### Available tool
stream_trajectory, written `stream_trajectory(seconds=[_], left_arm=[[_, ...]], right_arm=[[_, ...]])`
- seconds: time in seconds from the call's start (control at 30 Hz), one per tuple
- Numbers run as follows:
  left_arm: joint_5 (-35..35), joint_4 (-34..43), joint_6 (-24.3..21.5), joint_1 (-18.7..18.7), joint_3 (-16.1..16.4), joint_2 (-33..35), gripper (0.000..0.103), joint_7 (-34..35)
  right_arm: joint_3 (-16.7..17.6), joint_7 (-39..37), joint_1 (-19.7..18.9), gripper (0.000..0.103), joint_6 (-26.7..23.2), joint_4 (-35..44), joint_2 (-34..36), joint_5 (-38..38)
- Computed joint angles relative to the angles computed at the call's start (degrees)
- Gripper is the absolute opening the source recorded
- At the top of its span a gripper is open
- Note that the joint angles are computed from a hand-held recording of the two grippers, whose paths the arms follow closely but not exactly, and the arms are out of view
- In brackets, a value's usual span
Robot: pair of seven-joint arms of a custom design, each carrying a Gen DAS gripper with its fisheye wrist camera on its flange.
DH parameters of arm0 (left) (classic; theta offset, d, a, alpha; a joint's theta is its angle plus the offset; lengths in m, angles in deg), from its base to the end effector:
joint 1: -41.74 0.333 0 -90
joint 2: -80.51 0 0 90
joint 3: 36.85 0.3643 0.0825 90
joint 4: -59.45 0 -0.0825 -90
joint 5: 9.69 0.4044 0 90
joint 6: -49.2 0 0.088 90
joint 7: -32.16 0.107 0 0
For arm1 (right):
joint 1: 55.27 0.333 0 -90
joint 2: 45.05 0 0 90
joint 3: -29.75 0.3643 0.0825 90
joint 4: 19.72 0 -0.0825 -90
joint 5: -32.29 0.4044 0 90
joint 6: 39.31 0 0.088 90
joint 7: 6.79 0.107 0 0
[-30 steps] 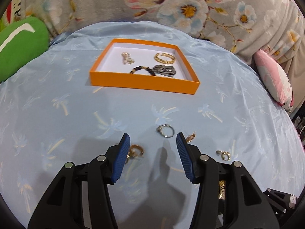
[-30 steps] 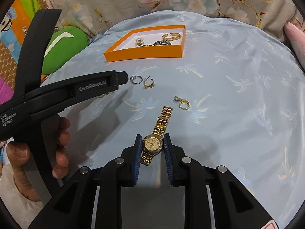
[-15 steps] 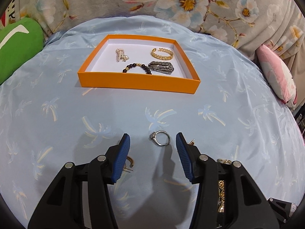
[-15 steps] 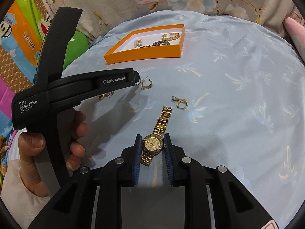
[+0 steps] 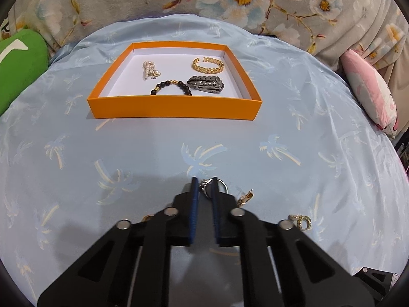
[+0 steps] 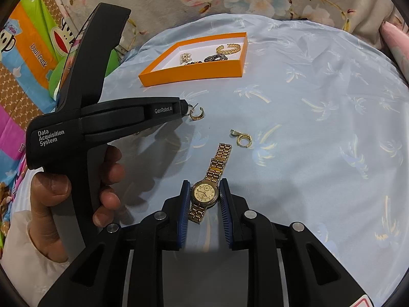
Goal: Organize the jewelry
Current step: 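Grasp the silver ring with the left tool while the right tool holds the gold watch, then carry the silver ring and gold watch over the orange-rimmed box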
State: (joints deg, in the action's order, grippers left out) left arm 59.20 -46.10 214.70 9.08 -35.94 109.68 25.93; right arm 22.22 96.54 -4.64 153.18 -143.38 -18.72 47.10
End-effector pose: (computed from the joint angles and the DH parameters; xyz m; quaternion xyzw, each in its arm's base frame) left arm 0.5650 -0.4152 0.3111 -0.6652 0.6551 -0.2981 0.1985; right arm 0.4846 0.4243 0.2966 -0.7443 0.5595 -0.1096 0.3477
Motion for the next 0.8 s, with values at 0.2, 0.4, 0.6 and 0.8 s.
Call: stream_trajectory(seconds=[0.2,0.4,0.6,0.8], left_arm=[[2.9,-0.3,1.6,-0.6,1.0,-0.3,0.005,-3.2],[8.6,-0.8,0.7,-0.4,0.4,-1.3,0.005,-8.1],[15.8,-3.1,0.4,1.7,-2.1,-4.1,0.005,-15.7],[19.9,-7.0,-0.8,5.3,-5.3,-7.8,0.005,-21.1]], right_arm=[[0.1,-0.1,-0.1,0.021,0.0,0.0,0.0,0.1],[0.4,0.0,-0.4,0.021,0.1,0.0,-0.1,0.0],[0.2,0.0,-0.2,0.021,0.5,0.0,0.1,0.4],[-2.3,-1.2,2.4,0.021,0.9,-0.1,-0.3,2.3]])
